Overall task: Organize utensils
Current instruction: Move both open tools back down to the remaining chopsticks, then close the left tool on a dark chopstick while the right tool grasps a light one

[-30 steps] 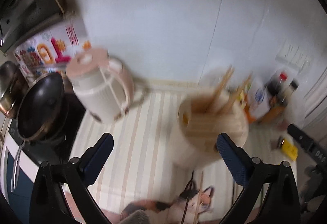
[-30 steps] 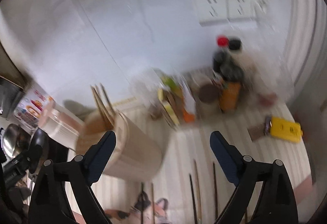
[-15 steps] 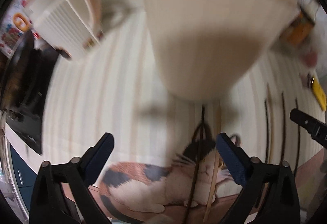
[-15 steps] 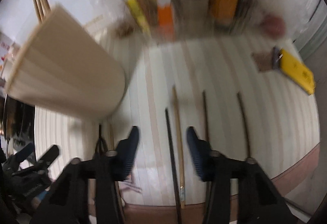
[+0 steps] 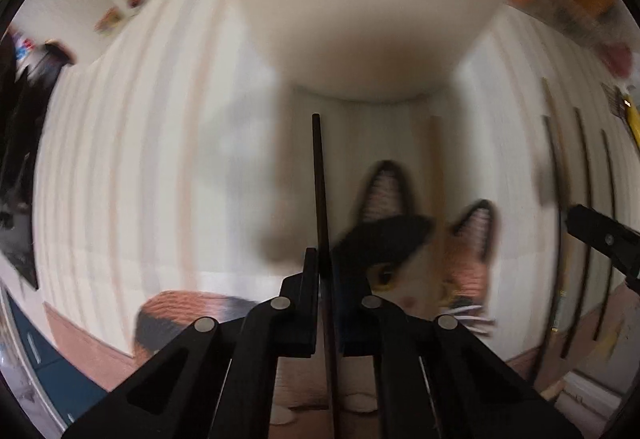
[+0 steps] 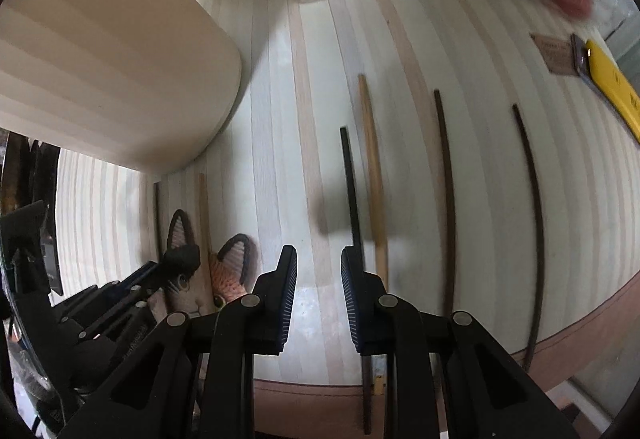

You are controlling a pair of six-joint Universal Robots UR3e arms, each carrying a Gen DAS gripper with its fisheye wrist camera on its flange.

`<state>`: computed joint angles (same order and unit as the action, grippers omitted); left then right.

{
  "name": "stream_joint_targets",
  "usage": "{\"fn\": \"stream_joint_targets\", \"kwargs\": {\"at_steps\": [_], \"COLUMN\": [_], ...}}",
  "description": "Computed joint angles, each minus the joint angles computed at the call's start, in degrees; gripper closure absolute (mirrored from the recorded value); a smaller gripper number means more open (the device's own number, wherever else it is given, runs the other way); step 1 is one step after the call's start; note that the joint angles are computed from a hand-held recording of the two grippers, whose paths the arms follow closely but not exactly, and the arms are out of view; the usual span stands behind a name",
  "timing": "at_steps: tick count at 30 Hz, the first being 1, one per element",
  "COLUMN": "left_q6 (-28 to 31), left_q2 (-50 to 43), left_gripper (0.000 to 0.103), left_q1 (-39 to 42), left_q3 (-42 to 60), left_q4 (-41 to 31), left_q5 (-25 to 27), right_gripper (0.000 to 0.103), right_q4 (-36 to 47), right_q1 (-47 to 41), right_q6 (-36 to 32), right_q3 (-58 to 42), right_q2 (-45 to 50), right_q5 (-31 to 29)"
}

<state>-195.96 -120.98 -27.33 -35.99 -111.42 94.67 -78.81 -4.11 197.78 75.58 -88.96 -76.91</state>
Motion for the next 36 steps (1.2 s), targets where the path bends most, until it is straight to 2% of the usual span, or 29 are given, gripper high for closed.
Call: {"fn": "stream_joint_targets", "kwargs": {"at_steps": [4,9,14,15,19,22,23,24,30,36], "left_q6": [-1.4,-1.2,-0.4,-0.1,0.4,0.6,1.0,0.4,-1.1,-2.6], "left_q2": [8.1,16.5,21.2,21.9,22.5,22.7,23.2,23.7,20.7,18.6], "left_gripper": [0.099,0.099,0.099,0.100,0.100,0.100,0.100,0.100,0.100,0.100], "left_q1": [4.6,10.1,13.8,14.4,14.8,14.6,14.8,14.0,9.1,5.0], "left_q3": [-11.5,-22.3,-27.5,-28.0,-27.7,-27.7,-28.1,-28.1,-23.1,-23.4], "left_q4": [2.8,4.8,5.7,5.5,4.8,4.6,4.5,4.0,2.2,3.9], "left_q5": [2.7,5.2,5.5,5.3,4.9,4.1,3.7,3.4,1.6,0.6], "right_gripper": [0.079,0.078,0.074,0.069,0.068,0.072,0.079,0.095,0.096,0.096], "right_q4": [-0.9,-1.7,2.9,5.0,14.7,18.8,18.9,18.8,16.1,15.5], "right_q1": [2.5,9.7,16.7,18.3,23.4,25.2,25.6,25.7,23.4,20.1], "right_q6": [1.6,4.8,5.6,5.6,4.9,4.2,4.1,4.0,1.6,-1.8], "right_q3": [-1.0,-7.7,-20.5,-24.5,-43.0,-50.7,-51.8,-51.9,-40.5,-31.4], "right_q2": [2.7,10.5,21.2,23.9,34.1,38.1,38.7,38.7,31.3,24.4], "right_q5": [1.1,1.8,0.8,-0.2,-6.1,-8.8,-9.0,-9.3,-10.7,-12.0]}}
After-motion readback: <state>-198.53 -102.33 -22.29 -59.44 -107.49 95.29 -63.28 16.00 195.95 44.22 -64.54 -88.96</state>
